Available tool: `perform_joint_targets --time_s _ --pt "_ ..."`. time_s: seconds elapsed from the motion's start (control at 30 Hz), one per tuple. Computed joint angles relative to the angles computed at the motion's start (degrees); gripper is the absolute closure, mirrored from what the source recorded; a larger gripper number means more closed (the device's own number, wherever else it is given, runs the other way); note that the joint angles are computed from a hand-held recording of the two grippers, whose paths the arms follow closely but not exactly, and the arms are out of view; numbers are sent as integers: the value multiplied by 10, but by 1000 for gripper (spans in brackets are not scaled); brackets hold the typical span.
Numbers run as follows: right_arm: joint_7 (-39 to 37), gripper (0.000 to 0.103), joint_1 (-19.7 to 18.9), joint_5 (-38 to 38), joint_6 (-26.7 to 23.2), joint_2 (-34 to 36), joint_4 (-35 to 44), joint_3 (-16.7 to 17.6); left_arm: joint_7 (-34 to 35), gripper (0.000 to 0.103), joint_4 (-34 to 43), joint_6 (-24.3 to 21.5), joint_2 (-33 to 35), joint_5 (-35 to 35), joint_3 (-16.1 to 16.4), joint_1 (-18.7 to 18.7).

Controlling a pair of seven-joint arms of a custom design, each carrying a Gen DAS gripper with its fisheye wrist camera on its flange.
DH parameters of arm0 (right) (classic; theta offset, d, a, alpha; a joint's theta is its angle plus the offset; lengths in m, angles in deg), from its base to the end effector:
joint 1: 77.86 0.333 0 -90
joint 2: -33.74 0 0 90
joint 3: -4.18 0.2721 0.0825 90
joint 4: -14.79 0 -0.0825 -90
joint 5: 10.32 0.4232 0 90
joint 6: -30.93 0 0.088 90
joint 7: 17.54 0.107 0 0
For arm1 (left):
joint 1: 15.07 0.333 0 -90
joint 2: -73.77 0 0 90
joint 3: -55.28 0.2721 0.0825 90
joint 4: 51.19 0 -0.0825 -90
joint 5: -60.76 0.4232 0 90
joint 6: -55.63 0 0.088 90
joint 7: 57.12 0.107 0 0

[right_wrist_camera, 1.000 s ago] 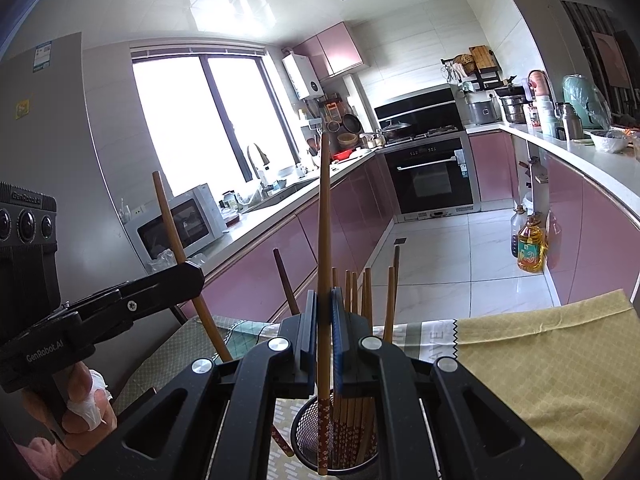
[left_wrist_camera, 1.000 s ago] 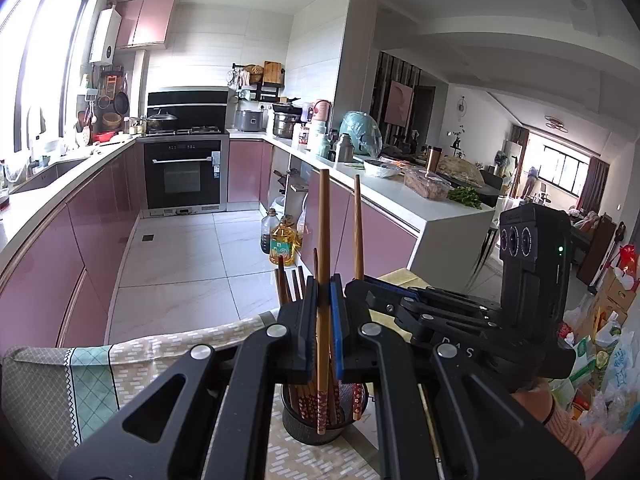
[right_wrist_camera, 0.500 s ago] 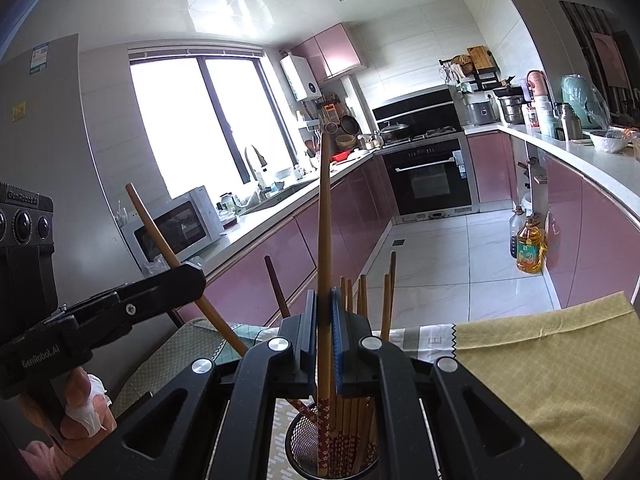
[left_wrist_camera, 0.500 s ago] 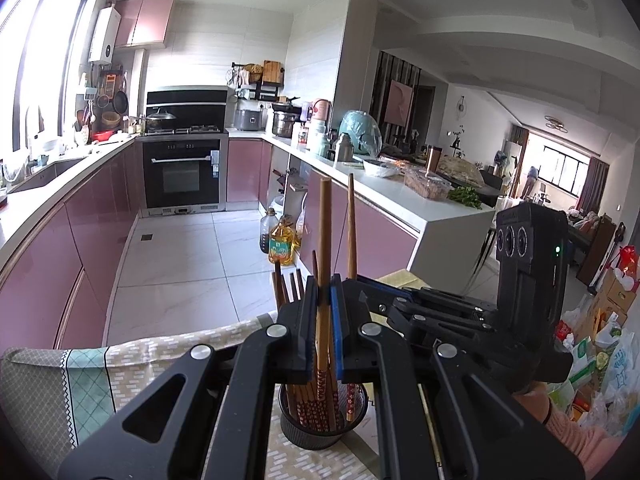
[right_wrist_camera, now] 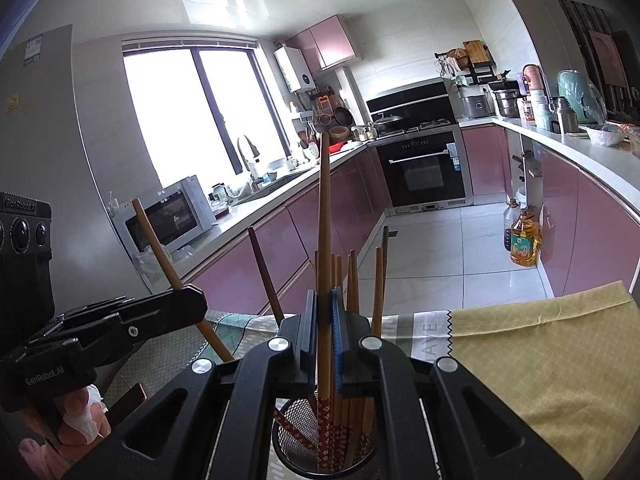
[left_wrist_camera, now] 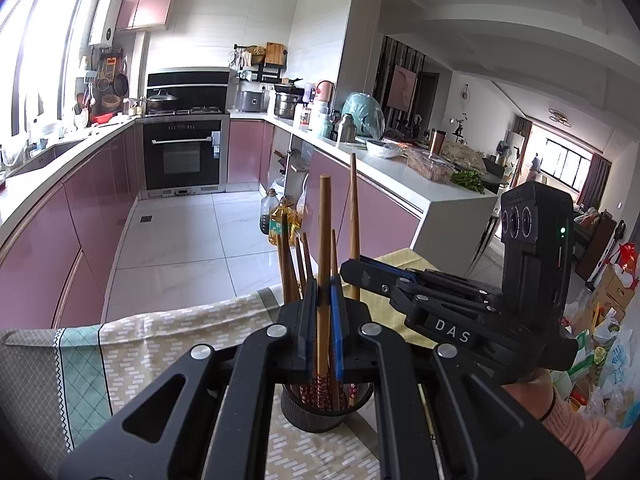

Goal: Organize utensils
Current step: 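Lower both held chopsticks into the mesh cup among the others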

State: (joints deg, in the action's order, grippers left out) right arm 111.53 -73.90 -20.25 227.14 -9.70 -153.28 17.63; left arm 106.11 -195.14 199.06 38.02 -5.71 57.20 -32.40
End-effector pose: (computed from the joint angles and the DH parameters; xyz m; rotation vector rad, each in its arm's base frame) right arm 0.3771 0.1333 0.4527 -1.3009 1.4775 -0.6494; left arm 0.4532 -0.1178 0.5073 -0.9685 2.3176 -1.4788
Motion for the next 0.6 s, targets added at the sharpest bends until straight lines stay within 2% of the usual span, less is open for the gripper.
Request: perform_joint_targets --time_s 0.33,0.6 --pt "5 97 -31 17 -1 4 2 50 4 96 1 -9 8 9 2 8" --pt "1 97 -31 20 1 22 4 51 -4 96 2 -4 15 19 -5 8"
